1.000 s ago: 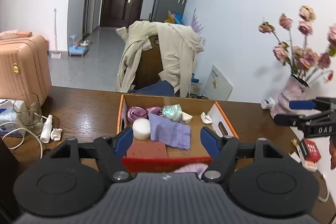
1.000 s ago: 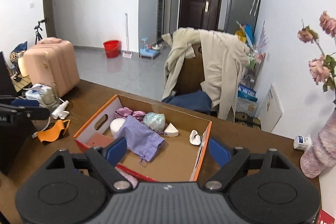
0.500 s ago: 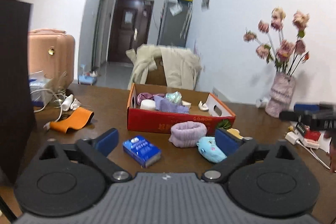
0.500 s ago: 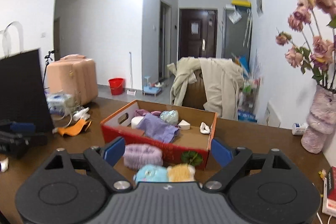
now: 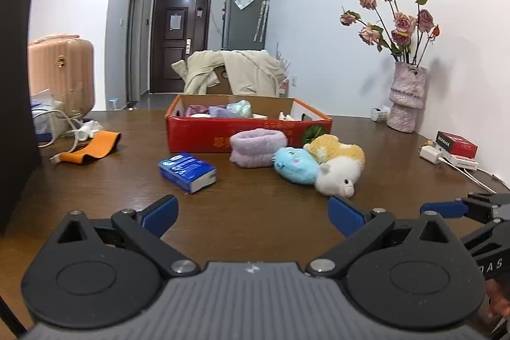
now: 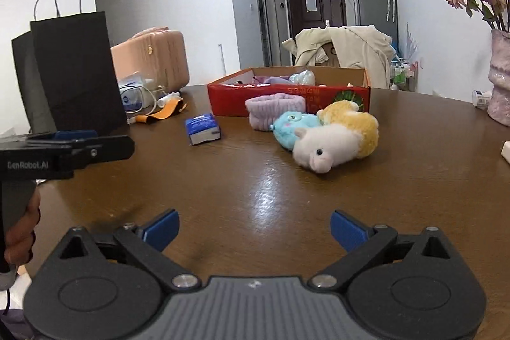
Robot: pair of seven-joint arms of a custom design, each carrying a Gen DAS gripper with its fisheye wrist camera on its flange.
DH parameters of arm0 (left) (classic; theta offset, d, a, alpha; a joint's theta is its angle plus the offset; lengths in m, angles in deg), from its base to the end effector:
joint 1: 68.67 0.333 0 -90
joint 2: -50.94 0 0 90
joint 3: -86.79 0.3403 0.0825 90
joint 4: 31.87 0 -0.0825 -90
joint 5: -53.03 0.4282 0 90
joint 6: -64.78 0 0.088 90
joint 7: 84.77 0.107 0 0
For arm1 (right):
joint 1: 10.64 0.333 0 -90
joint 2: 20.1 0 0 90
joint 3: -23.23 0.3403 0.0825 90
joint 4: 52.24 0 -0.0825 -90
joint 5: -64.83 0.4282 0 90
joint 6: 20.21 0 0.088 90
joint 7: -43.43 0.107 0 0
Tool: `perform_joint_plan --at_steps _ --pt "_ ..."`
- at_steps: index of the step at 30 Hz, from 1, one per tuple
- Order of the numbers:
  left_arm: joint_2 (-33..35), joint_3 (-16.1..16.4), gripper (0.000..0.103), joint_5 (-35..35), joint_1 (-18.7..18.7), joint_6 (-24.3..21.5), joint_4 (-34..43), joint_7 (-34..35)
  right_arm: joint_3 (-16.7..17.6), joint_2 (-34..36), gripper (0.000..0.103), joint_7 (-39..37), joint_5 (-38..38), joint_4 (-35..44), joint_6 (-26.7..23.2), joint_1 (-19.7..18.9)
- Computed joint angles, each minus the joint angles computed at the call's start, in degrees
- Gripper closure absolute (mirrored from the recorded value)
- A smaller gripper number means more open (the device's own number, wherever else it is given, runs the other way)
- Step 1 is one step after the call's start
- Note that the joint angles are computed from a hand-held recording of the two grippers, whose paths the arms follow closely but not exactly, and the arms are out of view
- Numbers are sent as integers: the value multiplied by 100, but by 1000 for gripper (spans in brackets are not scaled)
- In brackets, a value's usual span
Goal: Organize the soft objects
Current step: 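Withdraw both tools from the box toward the plush toys, then grasp the yellow-and-white plush sheep with both tools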
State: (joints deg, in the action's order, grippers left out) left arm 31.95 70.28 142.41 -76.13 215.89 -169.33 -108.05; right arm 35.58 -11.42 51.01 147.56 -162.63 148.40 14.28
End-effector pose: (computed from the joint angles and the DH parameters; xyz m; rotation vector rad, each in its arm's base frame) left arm 0.4490 -0.2338 0.4760 -1.6583 1.2708 -0.9184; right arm 0.5660 0.3420 0.4689 -1.9189 0.8461 -0.3186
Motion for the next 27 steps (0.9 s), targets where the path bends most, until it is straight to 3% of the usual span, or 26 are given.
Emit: perform_joint_plan --at_steps 6,10,14,16,17,20,23,25,26,27 --pt "504 134 1 -18 33 283 375 100 -39 229 2 -161 97 330 184 -63" --pt "1071 327 1 178 90 897 887 -21 -63 580 2 304 -279 788 373 -161" --pt "1896 604 1 136 176 1882 1652 -341 -470 1129 2 1903 -2034 1384 592 98" --pt "2309 692 1 27 161 2153 2059 -387 -653 1458 5 2507 -2590 1819 377 150" --pt "2494 732 1 291 122 2229 2290 -607 -735 1687 10 2844 -2832 2157 100 138" --pt "3068 831 15 513 22 2408 2934 -488 -569 2414 18 3313 -3077 3221 -619 -149" --pt "3505 964 31 -43 -42 2664 3291 31 -518 3029 24 3855 -3438 4007 -830 -199" --pt "3671 1141 44 110 -155 2801 3420 -321 -165 3295 34 3710 -3380 4294 -817 -425" --pt "3722 1200 48 195 -189 2808 3445 -475 65 3397 48 3576 -3307 4392 -858 -585" --pt "3785 1195 53 -3 -113 3003 3446 -332 182 3453 53 3556 -3309 4430 -916 -684"
